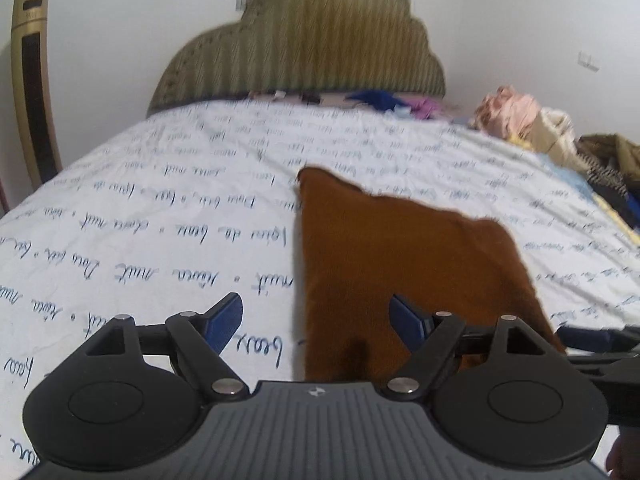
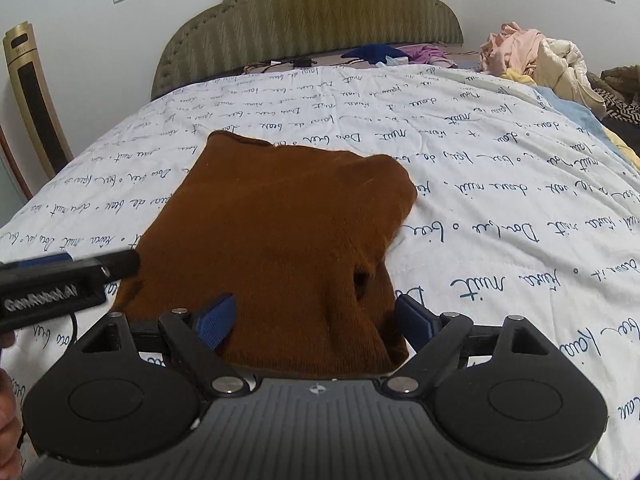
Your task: Fold small clothes
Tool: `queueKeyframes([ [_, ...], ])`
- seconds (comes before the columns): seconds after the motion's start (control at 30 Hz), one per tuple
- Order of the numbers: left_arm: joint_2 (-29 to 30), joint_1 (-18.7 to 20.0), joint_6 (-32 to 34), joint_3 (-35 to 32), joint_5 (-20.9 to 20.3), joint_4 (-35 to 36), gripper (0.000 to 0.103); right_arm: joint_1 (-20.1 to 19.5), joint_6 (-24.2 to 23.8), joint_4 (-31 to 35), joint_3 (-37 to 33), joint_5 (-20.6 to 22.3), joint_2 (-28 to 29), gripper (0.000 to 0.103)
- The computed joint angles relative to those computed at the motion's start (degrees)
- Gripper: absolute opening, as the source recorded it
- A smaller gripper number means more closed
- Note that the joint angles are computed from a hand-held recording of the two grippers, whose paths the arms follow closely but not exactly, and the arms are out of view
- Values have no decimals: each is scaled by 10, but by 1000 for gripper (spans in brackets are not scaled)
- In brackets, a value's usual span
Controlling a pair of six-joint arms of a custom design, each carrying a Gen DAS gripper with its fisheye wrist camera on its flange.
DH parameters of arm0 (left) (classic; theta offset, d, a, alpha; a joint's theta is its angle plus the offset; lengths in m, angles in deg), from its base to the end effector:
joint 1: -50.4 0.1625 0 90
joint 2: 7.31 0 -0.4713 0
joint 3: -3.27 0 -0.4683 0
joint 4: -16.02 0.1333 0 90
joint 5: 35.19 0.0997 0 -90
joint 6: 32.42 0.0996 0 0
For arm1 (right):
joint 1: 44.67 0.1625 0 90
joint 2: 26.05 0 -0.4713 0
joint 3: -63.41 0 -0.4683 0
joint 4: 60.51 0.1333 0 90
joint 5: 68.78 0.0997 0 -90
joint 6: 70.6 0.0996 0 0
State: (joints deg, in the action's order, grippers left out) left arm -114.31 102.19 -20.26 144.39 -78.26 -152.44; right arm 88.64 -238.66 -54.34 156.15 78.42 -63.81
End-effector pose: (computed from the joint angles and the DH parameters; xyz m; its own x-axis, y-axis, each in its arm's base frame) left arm -0.0662 -0.4172 0.3716 -0.7401 0.1391 -0.6580 0.6120 0.5449 -0.5732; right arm 0.4340 -0.3881 -0.0278 -0.7821 0.0571 0.6205 -0.4487 0.6394 -0.6244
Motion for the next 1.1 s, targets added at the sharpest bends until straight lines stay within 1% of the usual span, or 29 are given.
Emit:
queueKeyframes([
  [0.13, -3, -7, 54, 9, -21, -52, 81, -2, 15, 4, 4, -3, 0, 86],
  [0.2, -1, -17, 82, 14, -15, -85, 81, -3, 20, 5, 5, -4, 0, 86],
  [0.23, -1, -22, 80, 14, -7, -86, 81, -3, 19, 3, 6, -6, -1, 86],
  [0.27, -2, -22, 78, 13, -10, -89, 81, -4, 17, 2, 7, -8, -2, 87],
  [0.4, -15, -18, 70, 10, -37, -81, 81, -5, 19, 0, 10, -9, -4, 87],
  [0.43, -14, -16, 75, 12, -40, -90, 81, -5, 21, 0, 11, -9, -5, 87],
  [0.5, -12, -20, 71, 12, -18, -81, 81, -7, 25, -1, 15, -10, -7, 88],
  [0.57, -12, -18, 40, 9, -6, -59, 81, -8, 22, -11, 23, -8, -15, 88],
  [0.6, -8, -19, 44, 12, 8, -70, 81, -9, 13, -20, 27, -6, -20, 88],
  [0.67, 17, -30, 91, 19, 61, -116, 81, -9, -12, -41, 36, 13, -30, 88],
  [0.7, 25, -31, 110, 21, 76, -137, 81, -9, -28, -53, 40, 30, -35, 89],
  [0.73, 30, -29, 116, 21, 83, -141, 81, -10, -46, -69, 47, 46, -42, 89],
  [0.77, 27, -24, 103, 17, 82, -123, 81, -12, -61, -82, 54, 62, -49, 91],
  [0.83, 18, -10, 66, 7, 73, -80, 81, -20, -73, -94, 70, 71, -66, 92],
  [0.9, 18, 1, 54, 2, 72, -74, 81, -28, -65, -91, 80, 84, -75, 92],
  [0.97, 20, 8, 49, -1, 77, -70, 81, -36, -57, -89, 91, 86, -83, 92],
  [1.1, 17, 14, 43, -3, 81, -49, 81, -46, -34, -93, 108, 78, -86, 92],
])
